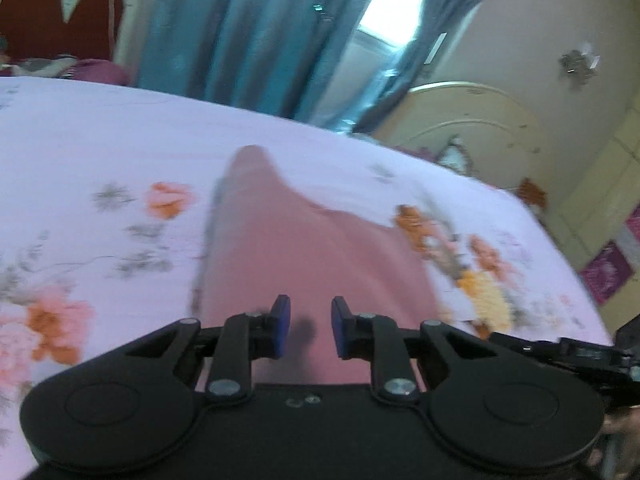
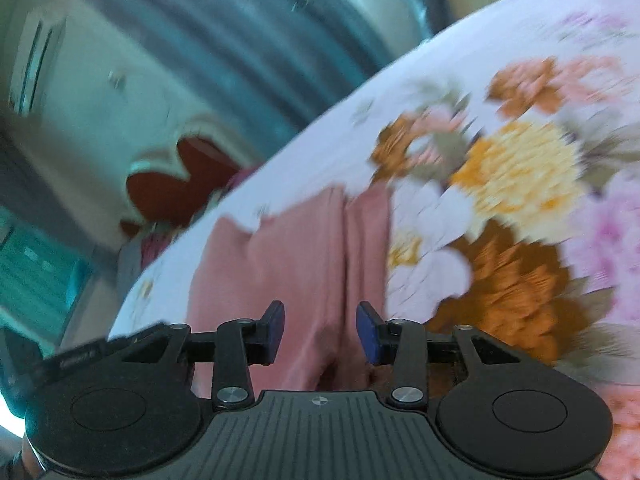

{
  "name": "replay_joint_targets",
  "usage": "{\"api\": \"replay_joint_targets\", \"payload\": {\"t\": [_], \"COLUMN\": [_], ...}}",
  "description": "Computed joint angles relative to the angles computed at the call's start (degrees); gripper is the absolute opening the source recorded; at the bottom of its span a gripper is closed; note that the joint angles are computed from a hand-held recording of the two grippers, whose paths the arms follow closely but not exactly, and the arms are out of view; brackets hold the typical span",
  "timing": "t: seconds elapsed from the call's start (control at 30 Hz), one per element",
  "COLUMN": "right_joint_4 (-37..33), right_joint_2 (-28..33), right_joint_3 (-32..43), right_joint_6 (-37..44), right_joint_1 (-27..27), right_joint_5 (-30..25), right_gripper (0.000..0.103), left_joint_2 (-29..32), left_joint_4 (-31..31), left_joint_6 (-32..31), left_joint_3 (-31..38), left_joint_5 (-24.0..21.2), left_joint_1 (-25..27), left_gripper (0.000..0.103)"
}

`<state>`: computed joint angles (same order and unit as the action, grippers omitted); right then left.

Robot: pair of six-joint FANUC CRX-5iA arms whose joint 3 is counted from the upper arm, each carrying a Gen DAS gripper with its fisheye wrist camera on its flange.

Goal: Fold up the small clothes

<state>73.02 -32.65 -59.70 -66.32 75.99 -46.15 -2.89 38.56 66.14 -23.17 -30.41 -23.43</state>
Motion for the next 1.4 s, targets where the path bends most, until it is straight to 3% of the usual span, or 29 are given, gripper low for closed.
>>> {"api": "replay_joint_targets", "payload": {"t": [0.13, 0.27, 0.33, 0.53, 0.67, 0.7, 0.73, 0.8, 0.83, 0.9, 0.97, 1.07, 1.1, 1.13, 1.23, 1.27, 1.3, 1.4], "right_joint_4": [-1.4, -2.0, -3.1, -3.1, -5.0, -6.0, -8.3, -5.6, -4.5, -5.7, -12.4, -9.6, -8.9, -8.1, -6.8, -7.1, -7.6, -3.7], "right_joint_2": [3.2, 5.8, 7.2, 11.6, 15.1, 16.0, 16.7, 16.3, 15.8, 15.5, 16.1, 14.9, 14.6, 14.4, 14.0, 14.7, 15.4, 13.9], "right_joint_3": [1.6, 2.9, 4.2, 6.5, 8.8, 9.7, 10.8, 11.5, 11.9, 11.6, 11.3, 9.8, 9.5, 9.2, 8.1, 8.5, 9.4, 9.1], "right_joint_6": [4.3, 8.0, 11.6, 17.3, 22.0, 24.1, 27.3, 26.5, 26.3, 26.1, 28.0, 22.9, 21.6, 20.1, 18.3, 18.6, 19.7, 19.6], "right_joint_1": [-5.1, -7.0, -8.7, -18.1, -21.4, -20.8, -19.7, -16.0, -12.0, -8.4, -9.8, -10.6, -10.7, -11.0, -15.2, -15.8, -15.5, -13.5], "right_joint_5": [7.6, 7.9, 8.7, 18.7, 22.8, 21.6, 19.8, 11.9, 4.5, -1.2, 3.4, 3.6, 3.0, 2.4, 6.7, 6.6, 4.8, -1.1], "right_gripper": [0.041, 0.041, 0.041, 0.041, 0.041, 0.032, 0.011, 0.010, 0.009, 0.009, 0.009, 0.013, 0.019, 0.030, 0.031, 0.024, 0.002, 0.004], "left_joint_2": [2.1, 1.2, 0.5, 4.2, 9.1, 9.9, 10.4, 9.7, 9.0, 9.4, 10.1, 9.7, 9.6, 9.7, 11.3, 12.1, 12.9, 13.0], "left_joint_4": [3.3, 6.5, 12.5, 18.8, 17.2, 17.3, 18.3, 22.9, 25.5, 21.8, 21.0, 20.2, 21.7, 22.6, 23.7, 23.4, 22.5, 22.9], "left_joint_6": [-1.7, -5.2, -11.6, -17.2, -15.9, -16.3, -17.7, -23.4, -26.8, -25.9, -25.5, -26.4, -28.0, -29.0, -28.3, -27.3, -26.2, -27.7], "left_joint_3": [-1.5, -2.7, -4.8, -2.9, 1.5, 2.1, 2.2, 0.6, -0.6, 0.1, 0.4, 0.8, 0.6, 0.6, 2.0, 2.9, 3.9, 4.3], "left_joint_5": [-2.6, -1.4, 0.8, 1.1, -2.5, -3.2, -3.2, -2.0, -0.7, -1.1, -1.1, -1.8, -1.9, -1.9, -2.5, -3.2, -4.1, -2.5], "left_joint_1": [2.3, 1.8, 1.3, 2.0, 3.6, 3.8, 3.7, 2.8, 2.1, 2.3, 2.1, 2.5, 2.5, 2.6, 3.1, 3.3, 3.5, 2.3], "left_gripper": [0.013, 0.009, 0.016, 0.016, 0.016, 0.016, 0.016, 0.016, 0.016, 0.015, 0.015, 0.014, 0.015, 0.016, 0.017, 0.017, 0.017, 0.020]}}
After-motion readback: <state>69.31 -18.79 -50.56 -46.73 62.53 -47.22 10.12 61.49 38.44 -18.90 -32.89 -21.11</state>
